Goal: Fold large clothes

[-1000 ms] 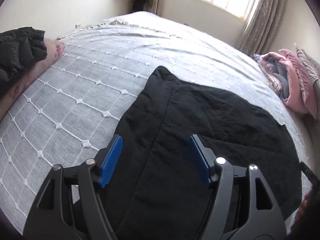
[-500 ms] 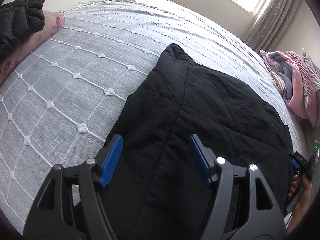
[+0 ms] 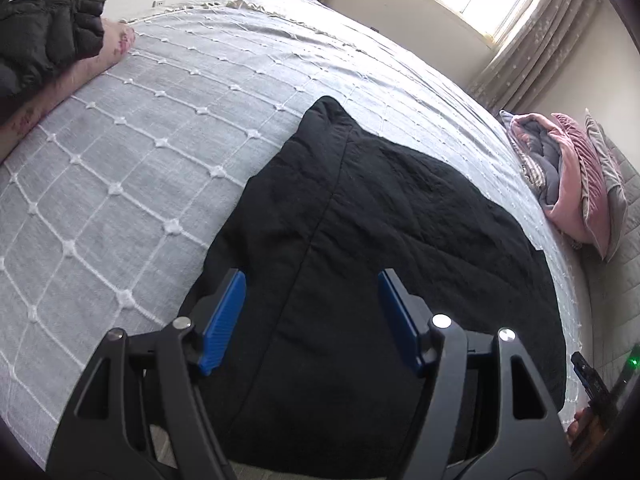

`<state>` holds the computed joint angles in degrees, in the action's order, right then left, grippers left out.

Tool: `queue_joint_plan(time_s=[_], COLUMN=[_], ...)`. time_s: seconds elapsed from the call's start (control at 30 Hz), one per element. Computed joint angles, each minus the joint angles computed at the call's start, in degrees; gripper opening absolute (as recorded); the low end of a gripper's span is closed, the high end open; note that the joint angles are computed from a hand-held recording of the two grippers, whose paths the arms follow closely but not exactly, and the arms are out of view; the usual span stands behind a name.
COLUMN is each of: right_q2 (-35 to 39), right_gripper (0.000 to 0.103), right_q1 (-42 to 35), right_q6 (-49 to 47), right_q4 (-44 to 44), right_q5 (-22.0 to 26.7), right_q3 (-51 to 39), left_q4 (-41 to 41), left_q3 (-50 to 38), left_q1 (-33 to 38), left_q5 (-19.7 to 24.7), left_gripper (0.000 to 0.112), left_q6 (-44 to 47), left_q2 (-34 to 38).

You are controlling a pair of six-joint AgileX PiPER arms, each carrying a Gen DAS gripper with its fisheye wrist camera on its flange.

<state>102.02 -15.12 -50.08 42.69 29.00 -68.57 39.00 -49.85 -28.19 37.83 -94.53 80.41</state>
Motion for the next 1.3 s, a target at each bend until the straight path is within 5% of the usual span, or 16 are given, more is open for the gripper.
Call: queue_joint_plan(time_s=[0.1, 0.2, 0.37, 0.6, 0.7, 0.8, 0.97, 1.17, 1.3], right_q2=[-3.8, -6.9, -8.7, -4.9, -2.8, -2.5, -2.3, -6.0, -5.2], right_gripper=[0.078, 0.069, 0.019, 0.016, 0.015, 0.015, 0.017, 0.022, 0.022], right_q1=[4.6, 13.2, 21.0, 25.4, 23.0, 22.1, 20.1, 17.3, 16.2], right_q6=[-7.8, -7.2, -4.0, -4.3, -8.5, -10.5, -10.7, -11.1, -10.6], right_q4=[5.8, 0.2, -7.3, -5.9, -0.8, 1.0, 0.9, 2.2, 3.7], right_q5=[2.1, -2.4, -4.2, -10.9, -7.3, -5.3, -1.2, -1.6, -1.2], right_q3=[6.2, 11.3, 15.8, 18.5, 16.3, 15.7, 13.8, 13.8, 13.2], left_q4=[-0.3, 1.4, 2.6, 1.6, 1.2, -0.9, 3.2, -1.6, -5.5], left_q3=[0.7, -1.8, -7.0, -14.2, -13.8, -11.0, -1.4, 10.6, 20.6], left_q1=[-3.1, -9.4, -17.5, -16.8, -15.9, -13.8, -13.8, -10.2, -9.9], left_q5=[0.1, 3.4, 7.8, 10.9, 10.1, 7.8, 10.8, 12.0, 6.3], left_gripper=[0.069, 0.069, 0.069, 0.070, 0.070, 0.070, 0.070, 0.070, 0.070], left_q6=[-0.7, 0.5, 0.8, 7.2, 7.2, 6.9, -2.7, -7.8, -15.5], left_q2=[-0.7, 0.2, 5.4, 17.8, 17.3, 13.0, -0.1, -15.8, -28.1])
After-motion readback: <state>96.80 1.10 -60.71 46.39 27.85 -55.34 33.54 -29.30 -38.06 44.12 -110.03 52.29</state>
